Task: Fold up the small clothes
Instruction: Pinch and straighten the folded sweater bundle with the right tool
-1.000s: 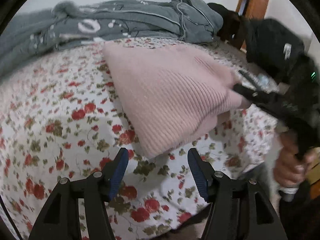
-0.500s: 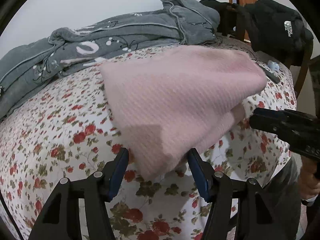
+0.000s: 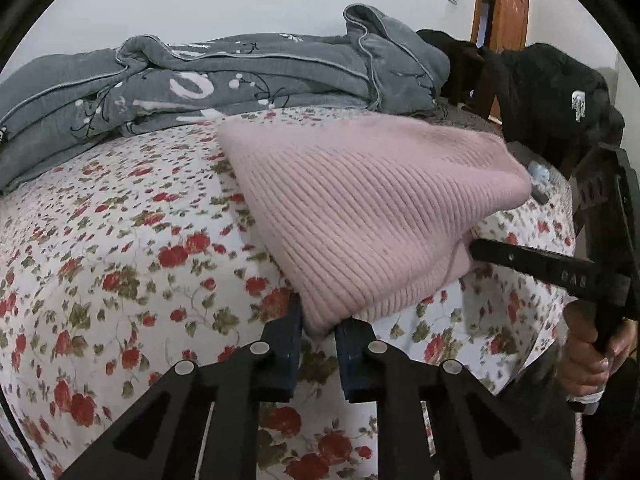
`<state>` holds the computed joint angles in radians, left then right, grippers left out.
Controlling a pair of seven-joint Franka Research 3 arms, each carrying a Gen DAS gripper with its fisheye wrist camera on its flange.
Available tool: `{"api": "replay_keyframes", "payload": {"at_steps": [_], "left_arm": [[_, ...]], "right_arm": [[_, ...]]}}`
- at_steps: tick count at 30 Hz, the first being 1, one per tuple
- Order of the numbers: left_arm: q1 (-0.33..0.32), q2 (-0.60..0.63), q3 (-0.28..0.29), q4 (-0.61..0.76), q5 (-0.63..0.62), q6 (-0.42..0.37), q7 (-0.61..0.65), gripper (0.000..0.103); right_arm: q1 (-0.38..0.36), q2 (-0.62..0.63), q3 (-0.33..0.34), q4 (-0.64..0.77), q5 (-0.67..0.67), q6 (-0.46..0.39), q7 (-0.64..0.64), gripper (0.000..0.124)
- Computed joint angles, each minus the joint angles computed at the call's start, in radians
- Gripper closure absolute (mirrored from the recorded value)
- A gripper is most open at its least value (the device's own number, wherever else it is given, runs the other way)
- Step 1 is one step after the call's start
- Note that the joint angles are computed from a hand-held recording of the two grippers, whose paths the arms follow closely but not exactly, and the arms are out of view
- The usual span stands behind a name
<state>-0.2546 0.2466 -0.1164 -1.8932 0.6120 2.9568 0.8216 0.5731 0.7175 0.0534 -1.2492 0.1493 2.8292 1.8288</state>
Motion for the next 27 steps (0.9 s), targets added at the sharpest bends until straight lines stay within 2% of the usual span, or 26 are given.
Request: {"api": "replay_keyframes", "payload": {"at_steps": [2,4,7,8,11,13,15,16,17,19,20,21,22,23,24,25,26,27], "left_arm": [[-0.026,-0.003,0.026,-0.002,0.052,-0.005,-0.051,0.083],[-0.03,-0.004,0.03,-0.002,0.077,0.007,-0.077,0.082],[-0.014,0.008,0.009,0.018,0.06,-0.003,-0.048,0.08],[-0.011,0.014,0.002,0.028,0.048,-0.009,-0.035,0.08],[-0.007,0.028,-0.003,0.052,0.024,-0.006,-0.015,0.08],[-0.019,0.021,0.023,0.045,0.053,0.031,-0.046,0.08],[-0.002,0.009,0.021,0.018,0.037,0.088,-0.048,0.084],[0.014,0.002,0.014,0.001,0.014,0.122,-0.042,0.087],[0.027,0.0,0.007,-0.009,-0.009,0.138,-0.031,0.088],[0.084,-0.004,-0.048,-0.034,-0.102,0.155,0.033,0.088],[0.109,-0.004,-0.073,-0.049,-0.146,0.171,0.064,0.088],[0.142,-0.004,-0.11,-0.063,-0.197,0.188,0.102,0.088],[0.19,-0.001,-0.163,-0.074,-0.254,0.202,0.149,0.088],[0.236,0.005,-0.215,-0.079,-0.303,0.213,0.191,0.088],[0.249,0.009,-0.232,-0.079,-0.327,0.214,0.211,0.088],[0.25,0.015,-0.238,-0.072,-0.343,0.203,0.229,0.088],[0.237,0.019,-0.227,-0.065,-0.35,0.19,0.239,0.088],[0.205,0.02,-0.196,-0.06,-0.346,0.178,0.238,0.088]], "right_arm": [[0.02,-0.049,-0.027,-0.06,-0.029,-0.011,0.008,0.105],[0.022,-0.11,-0.027,-0.144,-0.038,0.048,0.004,0.103],[0.058,-0.159,-0.06,-0.196,-0.094,0.128,-0.008,0.08],[0.064,-0.163,-0.061,-0.196,-0.107,0.157,-0.019,0.078],[0.027,-0.137,0.002,-0.145,-0.069,0.207,-0.078,0.077],[0.025,-0.073,-0.001,-0.035,-0.038,0.15,-0.071,0.077],[0.057,0.001,-0.06,0.092,-0.042,0.053,-0.002,0.082],[0.053,0.038,-0.06,0.157,-0.032,-0.007,0.018,0.103],[0.029,0.06,-0.025,0.186,-0.017,-0.024,0.011,0.114],[-0.006,0.047,0.034,0.14,0.022,0.034,-0.026,0.116],[-0.021,0.01,0.063,0.064,0.071,0.111,-0.082,0.116],[-0.062,-0.024,0.128,-0.014,0.082,0.194,-0.116,0.116],[-0.097,-0.051,0.184,-0.082,0.122,0.264,-0.164,0.117],[-0.109,-0.06,0.206,-0.116,0.171,0.286,-0.2,0.117],[-0.105,-0.051,0.192,-0.116,0.16,0.254,-0.165,0.117],[-0.071,-0.042,0.144,-0.101,0.169,0.215,-0.144,0.117],[-0.048,-0.012,0.106,-0.068,0.172,0.155,-0.105,0.117],[-0.044,0.002,0.101,-0.051,0.175,0.136,-0.093,0.117]]}}
